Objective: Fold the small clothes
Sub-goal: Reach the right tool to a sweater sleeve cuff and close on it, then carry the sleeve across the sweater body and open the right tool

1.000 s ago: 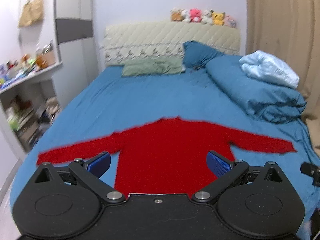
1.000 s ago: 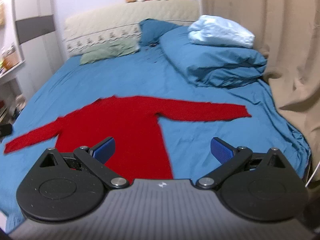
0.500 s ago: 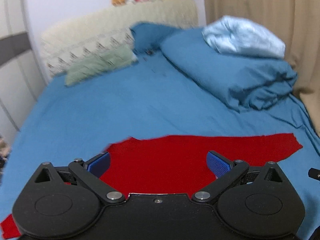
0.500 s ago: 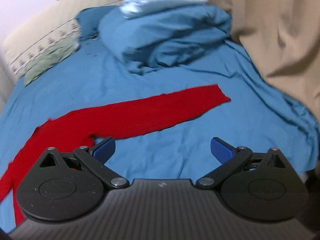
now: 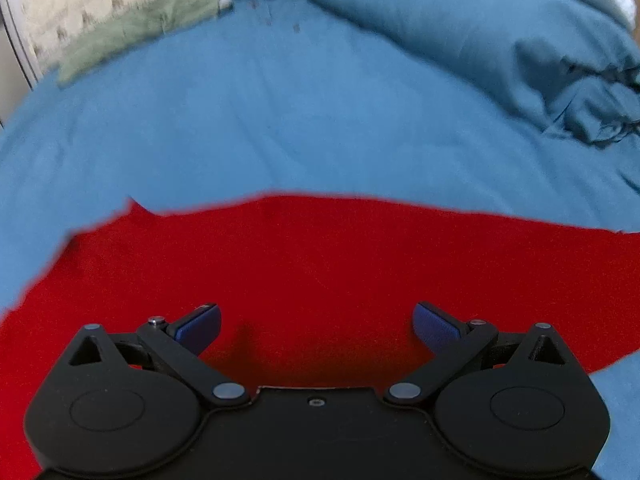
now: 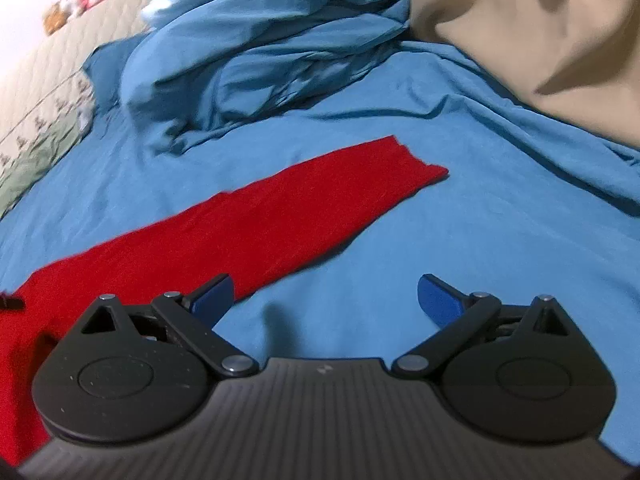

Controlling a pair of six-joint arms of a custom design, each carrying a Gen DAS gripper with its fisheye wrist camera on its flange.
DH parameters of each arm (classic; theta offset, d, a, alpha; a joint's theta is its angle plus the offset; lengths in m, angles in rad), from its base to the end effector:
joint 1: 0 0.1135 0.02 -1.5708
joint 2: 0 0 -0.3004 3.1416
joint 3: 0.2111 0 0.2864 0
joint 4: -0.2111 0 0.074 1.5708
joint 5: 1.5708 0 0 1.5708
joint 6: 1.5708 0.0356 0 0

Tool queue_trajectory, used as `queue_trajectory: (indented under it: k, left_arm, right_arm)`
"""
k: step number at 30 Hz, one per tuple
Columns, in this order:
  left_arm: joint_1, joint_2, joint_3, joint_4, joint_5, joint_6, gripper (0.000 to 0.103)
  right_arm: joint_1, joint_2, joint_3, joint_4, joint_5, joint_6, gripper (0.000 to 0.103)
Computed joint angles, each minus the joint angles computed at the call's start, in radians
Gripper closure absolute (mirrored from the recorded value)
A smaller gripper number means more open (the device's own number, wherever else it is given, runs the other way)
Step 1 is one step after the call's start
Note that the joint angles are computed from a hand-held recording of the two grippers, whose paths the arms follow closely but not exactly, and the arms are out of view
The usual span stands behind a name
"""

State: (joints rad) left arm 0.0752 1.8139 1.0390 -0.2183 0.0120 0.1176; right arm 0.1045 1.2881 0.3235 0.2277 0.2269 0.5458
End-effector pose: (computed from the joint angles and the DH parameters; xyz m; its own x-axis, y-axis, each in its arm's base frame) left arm 0.3931 0.0292 0.1602 -0.8377 0.0546 -0.5434 0.0299 0.9981 0.0541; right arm 0.2252 0.0156 0.1330 -0.5380 0.4522 -0.7114 0.4017 0.8795 0.2552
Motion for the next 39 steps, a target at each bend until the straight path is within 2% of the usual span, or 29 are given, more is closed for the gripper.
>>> queue_trajectory:
  k: [3, 5, 6, 9, 10, 11, 12, 15, 18, 21, 24, 28, 31, 34, 39]
  left_arm:
    - [0.004, 0.096, 0.044, 0.000, 0.020, -0.034, 0.000]
    - [0.001, 0.107, 0.026, 0.054, 0.012, -0.033, 0.000]
    - [-0.004, 0.105, 0.012, 0.084, 0.003, -0.024, 0.000]
    - [-0.016, 0.114, 0.032, 0.055, -0.015, -0.032, 0.000]
    - [-0.012, 0.118, 0.041, 0.042, -0.008, -0.032, 0.000]
    - [-0.006, 0.123, 0.055, 0.022, 0.002, -0.028, 0.000]
    - [-0.002, 0.128, 0.071, -0.001, 0.012, -0.027, 0.000]
    - [0.014, 0.144, 0.125, -0.075, 0.039, -0.004, 0.000]
    - [0.045, 0.145, 0.171, -0.137, 0.089, 0.013, 0.000]
    - [0.106, 0.097, 0.140, -0.103, 0.161, 0.009, 0.000]
    - [0.180, 0.052, 0.124, -0.102, 0.220, 0.030, 0.000]
    - [0.301, -0.009, 0.097, -0.086, 0.224, 0.113, 0.000]
    - [0.406, -0.046, 0.066, -0.074, 0.235, 0.196, 0.000]
    - [0.507, -0.077, 0.011, -0.035, 0.245, 0.277, 0.000]
    - [0.646, -0.072, -0.041, -0.020, 0.309, 0.386, 0.000]
  right_arm:
    - [-0.055, 0.174, 0.017, 0.190, -0.008, -0.026, 0.000]
    - [-0.068, 0.260, 0.036, 0.285, 0.005, -0.055, 0.002]
    - [-0.071, 0.295, 0.048, 0.321, 0.015, -0.072, 0.012]
    - [-0.068, 0.370, 0.079, 0.374, 0.050, -0.092, 0.031]
    - [-0.063, 0.385, 0.082, 0.391, 0.069, -0.090, 0.035]
    - [-0.061, 0.394, 0.085, 0.401, 0.079, -0.091, 0.045]
    - [-0.057, 0.399, 0.091, 0.400, 0.094, -0.090, 0.063]
    - [-0.064, 0.397, 0.116, 0.364, 0.087, -0.077, 0.081]
    - [-0.065, 0.364, 0.154, 0.291, 0.052, -0.088, 0.082]
    - [-0.036, 0.277, 0.192, 0.213, 0.003, -0.088, 0.082]
    - [0.055, 0.195, 0.267, 0.129, -0.026, -0.106, 0.082]
    - [0.240, 0.181, 0.402, 0.081, -0.055, -0.085, 0.082]
    - [0.401, 0.276, 0.530, 0.110, -0.098, -0.057, 0.082]
    - [0.543, 0.431, 0.647, 0.160, -0.152, -0.058, 0.082]
    - [0.703, 0.727, 0.861, 0.051, -0.179, -0.076, 0.082]
